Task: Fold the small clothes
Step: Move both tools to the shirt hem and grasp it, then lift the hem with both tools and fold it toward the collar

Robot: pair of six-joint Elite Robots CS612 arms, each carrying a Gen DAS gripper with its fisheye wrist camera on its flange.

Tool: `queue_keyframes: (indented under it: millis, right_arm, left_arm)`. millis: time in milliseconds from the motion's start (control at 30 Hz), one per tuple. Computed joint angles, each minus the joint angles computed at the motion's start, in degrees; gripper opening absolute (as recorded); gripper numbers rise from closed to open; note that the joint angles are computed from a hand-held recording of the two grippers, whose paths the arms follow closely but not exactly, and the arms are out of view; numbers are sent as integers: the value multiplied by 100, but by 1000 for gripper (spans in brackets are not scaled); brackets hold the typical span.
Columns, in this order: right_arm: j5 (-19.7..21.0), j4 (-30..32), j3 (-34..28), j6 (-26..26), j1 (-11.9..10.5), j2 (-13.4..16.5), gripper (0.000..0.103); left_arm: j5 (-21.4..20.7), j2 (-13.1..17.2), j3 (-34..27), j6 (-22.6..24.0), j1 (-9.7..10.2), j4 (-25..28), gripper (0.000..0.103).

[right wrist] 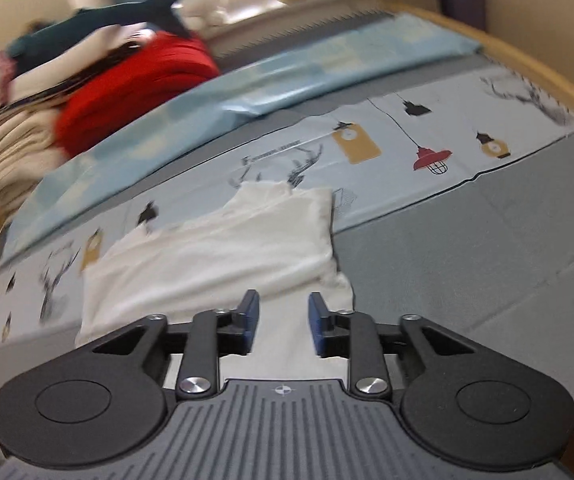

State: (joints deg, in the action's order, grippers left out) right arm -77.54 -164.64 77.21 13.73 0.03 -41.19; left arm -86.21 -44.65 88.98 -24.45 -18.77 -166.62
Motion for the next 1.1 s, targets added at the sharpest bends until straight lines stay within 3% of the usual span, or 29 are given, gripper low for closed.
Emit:
queue_keyframes:
  millis: [100, 200, 267, 333, 500, 700, 800, 867, 967, 1033, 1100]
  right_arm:
    - [-24, -357, 649, -278, -40, -218, 33]
    - [-240, -356, 1099, -225, -63, -250, 33]
    - [-458, 131, 1163, -123, -42, -247, 34]
    - [-370, 322, 1108, -189, -51, -185, 34]
    - [-758, 749, 893, -483, -3, -35, 34]
    - [-845, 1157, 818, -609, 17, 93, 36]
    - [-957, 1059, 832, -819, 67, 102, 41]
    - [-1010, 1050, 830, -892, 97, 104, 41]
    - [-1032, 1024, 825, -962, 124, 108, 35]
    - [-948, 985, 851, -1021, 123, 95, 26]
    - [-889, 967, 909, -1045, 114, 55, 25]
  left_arm:
    - [-29, -36, 536, -252, -71, -424, 30]
    - [122, -33, 671, -341, -128, 217, 28]
    - [46, -22, 723, -130, -119, 144, 29]
    - [121, -5, 729, -36, -114, 215, 29]
    - [36, 52, 697, -297, -53, 503, 29]
    - [204, 135, 583, -84, -99, 569, 28]
    - [259, 157, 554, -12, -151, 542, 15]
    - [369, 175, 526, 146, -200, 547, 11]
    - [432, 184, 526, 269, -235, 525, 7]
    - [380, 182, 531, 225, -217, 519, 8]
    - [305, 189, 517, 120, -193, 538, 9]
